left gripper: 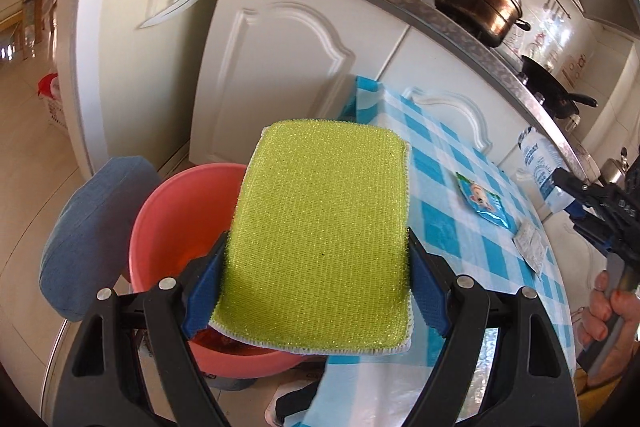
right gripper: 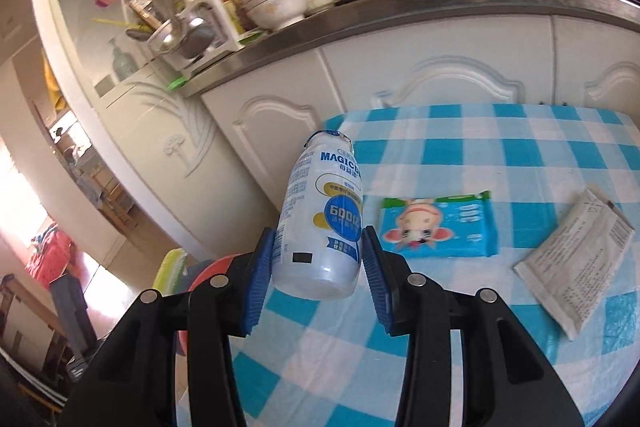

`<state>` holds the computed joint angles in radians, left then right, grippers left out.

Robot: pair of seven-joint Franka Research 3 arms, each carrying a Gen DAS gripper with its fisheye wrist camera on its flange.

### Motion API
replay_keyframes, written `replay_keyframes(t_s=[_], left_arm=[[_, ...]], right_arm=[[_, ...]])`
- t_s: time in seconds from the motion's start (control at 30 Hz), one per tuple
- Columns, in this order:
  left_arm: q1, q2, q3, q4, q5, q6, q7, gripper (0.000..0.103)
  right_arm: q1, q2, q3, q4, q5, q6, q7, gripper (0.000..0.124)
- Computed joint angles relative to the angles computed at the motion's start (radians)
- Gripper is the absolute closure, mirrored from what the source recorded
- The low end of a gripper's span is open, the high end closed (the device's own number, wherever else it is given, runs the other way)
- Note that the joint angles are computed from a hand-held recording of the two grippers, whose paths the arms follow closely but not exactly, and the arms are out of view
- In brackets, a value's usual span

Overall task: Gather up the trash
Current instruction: 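Carry the sponge and bottle over the pink bucket and release both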

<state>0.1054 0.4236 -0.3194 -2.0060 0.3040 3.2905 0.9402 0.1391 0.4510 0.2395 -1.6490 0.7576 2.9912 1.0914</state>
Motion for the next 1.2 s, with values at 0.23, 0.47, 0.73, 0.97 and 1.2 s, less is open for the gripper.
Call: replay_keyframes(t_s=[0.23,0.47,0.73,0.97,1.2], left_arm=[[0.016,0.009,0.019,-0.013,-0.023,-0.026,-0.015,0.022],[0.043,0.035,0.007,-0.009,-0.047,-0.049,0.001,0.022],[0.066,0.072,-0.013,0.01,-0.069,-0.077,0.029,0.021],[-0.185,0.042,0.262,0.022,-0.044,-0.144,-0.05,0.01],[-0.343,-0.011,0.464,-0.026,0.035,-0.12,-0.198,0.007]], right_arm=[[0.09,0.079,-0.005,0.117,-0.097,-0.136,0.004,0.079],[0.178,0.17,-0.041,0.23,-0.22,-0.243,0.069,0.079],[0.224,0.245,-0.064,0.313,-0.31,-0.308,0.122,0.079],[0.209,0.267,-0.043,0.32,-0.311,-0.305,0.127,0.055],[0.114,0.191,0.058,0.187,-0.151,-0.161,-0.014,0.043]])
